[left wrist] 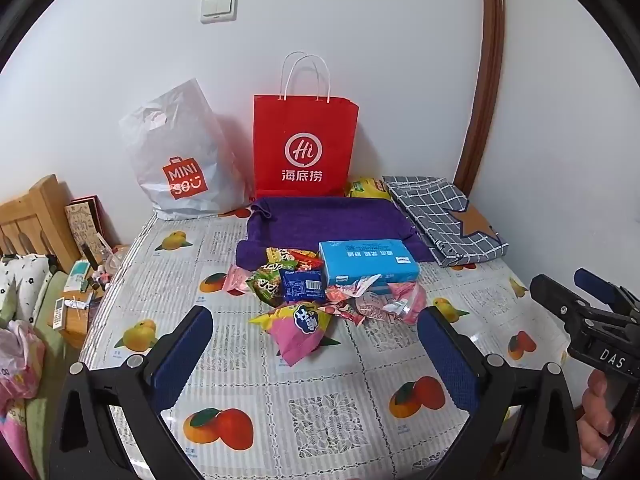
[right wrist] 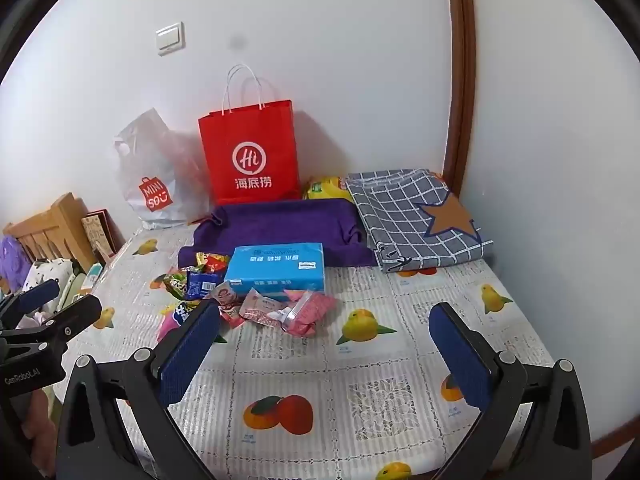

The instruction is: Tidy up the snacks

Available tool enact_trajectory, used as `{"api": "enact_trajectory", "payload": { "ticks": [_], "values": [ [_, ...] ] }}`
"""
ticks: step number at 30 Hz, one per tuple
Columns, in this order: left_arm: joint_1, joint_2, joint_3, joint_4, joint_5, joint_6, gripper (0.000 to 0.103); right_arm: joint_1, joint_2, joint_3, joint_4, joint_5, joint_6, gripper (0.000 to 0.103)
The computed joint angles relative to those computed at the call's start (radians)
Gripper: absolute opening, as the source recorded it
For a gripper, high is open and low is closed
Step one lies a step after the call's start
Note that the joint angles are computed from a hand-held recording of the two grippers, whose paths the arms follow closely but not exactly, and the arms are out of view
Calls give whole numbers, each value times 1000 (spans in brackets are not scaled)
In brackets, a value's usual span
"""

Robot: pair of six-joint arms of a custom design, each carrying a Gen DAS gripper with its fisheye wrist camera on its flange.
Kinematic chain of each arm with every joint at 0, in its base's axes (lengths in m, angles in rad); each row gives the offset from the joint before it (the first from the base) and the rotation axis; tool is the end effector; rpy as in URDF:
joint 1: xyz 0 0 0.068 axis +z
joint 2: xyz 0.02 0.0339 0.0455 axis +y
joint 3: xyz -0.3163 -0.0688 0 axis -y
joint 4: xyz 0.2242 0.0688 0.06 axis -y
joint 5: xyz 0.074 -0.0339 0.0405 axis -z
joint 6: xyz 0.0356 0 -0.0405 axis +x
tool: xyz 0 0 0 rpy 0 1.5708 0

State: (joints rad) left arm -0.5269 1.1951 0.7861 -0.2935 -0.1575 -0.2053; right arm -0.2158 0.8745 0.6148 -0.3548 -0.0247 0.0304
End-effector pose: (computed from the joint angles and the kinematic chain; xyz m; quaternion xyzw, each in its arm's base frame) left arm 0.1902 -0.1042 0.3031 0.1121 0.8980 -0.0835 0.4171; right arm 0.1357 -0.0289 0.2934 0.1034 0.8818 -0.0317 0.4591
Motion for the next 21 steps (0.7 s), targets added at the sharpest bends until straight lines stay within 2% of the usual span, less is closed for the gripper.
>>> {"api": "enact_trajectory", "payload": {
  "ticks": [4,8,15,16,21],
  "values": [
    [-24,-7,-5,24,-32,-3,102,-1,-3,-4,3,-6,-3,103],
    [-50,-19,6,2,-49,-28,102,24,-28,-3,-12,14,14,103],
    [8,-31,-18,12,11,-23,102,67,-38,14,-39,58,36,103],
    [5,-35,-30,22,9,-22,102,19,-36,11,-34,12,16,103],
    [19,-35,-34,28,27,-10,102,1,-30,15,-35,-5,14,103]
  ]
}}
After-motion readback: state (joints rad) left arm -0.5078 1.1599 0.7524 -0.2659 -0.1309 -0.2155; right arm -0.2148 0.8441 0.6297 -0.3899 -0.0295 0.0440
